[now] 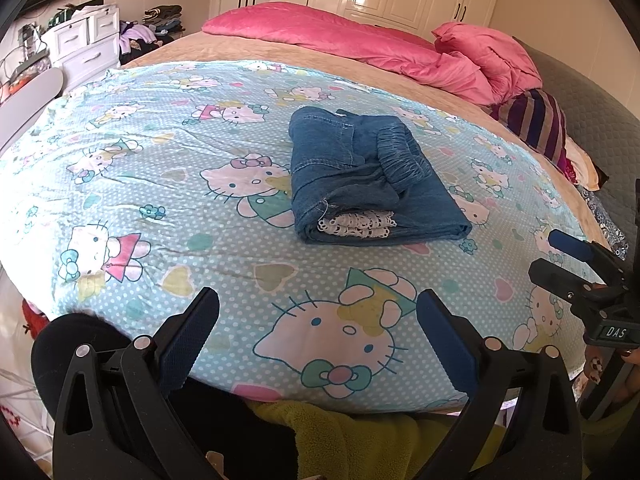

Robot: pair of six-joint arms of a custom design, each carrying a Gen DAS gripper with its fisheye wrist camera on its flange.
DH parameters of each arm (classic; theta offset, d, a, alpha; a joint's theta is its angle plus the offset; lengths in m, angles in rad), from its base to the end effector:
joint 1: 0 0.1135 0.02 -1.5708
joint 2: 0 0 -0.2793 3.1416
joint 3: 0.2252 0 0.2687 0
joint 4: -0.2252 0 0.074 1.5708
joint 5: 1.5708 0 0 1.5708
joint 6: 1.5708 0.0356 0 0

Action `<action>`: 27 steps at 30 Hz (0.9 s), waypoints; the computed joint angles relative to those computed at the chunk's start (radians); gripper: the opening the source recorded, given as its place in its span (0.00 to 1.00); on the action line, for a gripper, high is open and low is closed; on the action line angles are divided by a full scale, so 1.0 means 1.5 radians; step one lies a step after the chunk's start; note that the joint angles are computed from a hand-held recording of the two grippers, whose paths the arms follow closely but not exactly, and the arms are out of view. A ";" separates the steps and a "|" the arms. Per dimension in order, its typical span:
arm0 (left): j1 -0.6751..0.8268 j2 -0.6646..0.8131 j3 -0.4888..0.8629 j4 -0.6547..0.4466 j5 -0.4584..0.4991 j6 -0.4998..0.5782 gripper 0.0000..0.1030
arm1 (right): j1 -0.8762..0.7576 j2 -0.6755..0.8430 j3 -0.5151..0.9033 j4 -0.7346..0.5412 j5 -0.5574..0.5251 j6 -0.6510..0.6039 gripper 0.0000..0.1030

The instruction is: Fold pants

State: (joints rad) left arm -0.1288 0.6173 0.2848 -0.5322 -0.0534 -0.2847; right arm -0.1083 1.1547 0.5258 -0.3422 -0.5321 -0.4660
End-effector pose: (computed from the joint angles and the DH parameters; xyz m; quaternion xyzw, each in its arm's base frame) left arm 0.1296 -0.0149 0.1630 -0.0822 0.9344 -0.0464 0.3434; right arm 0.2140 -0.0051 0.1770 -0.2404 0.8933 0.1602 0.3445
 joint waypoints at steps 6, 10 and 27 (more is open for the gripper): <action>0.002 -0.005 -0.001 -0.004 0.007 0.002 0.96 | -0.001 -0.001 0.001 0.000 0.002 0.000 0.91; 0.005 -0.004 0.001 -0.005 0.014 0.005 0.96 | 0.001 0.002 -0.001 0.005 0.005 0.004 0.91; 0.155 0.093 0.011 0.088 0.119 0.085 0.96 | -0.032 0.102 0.020 0.082 0.042 0.035 0.91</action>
State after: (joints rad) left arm 0.1039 0.7564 0.3018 -0.4000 0.1256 -0.1575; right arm -0.1561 1.3083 0.5556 -0.2198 -0.4685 -0.4128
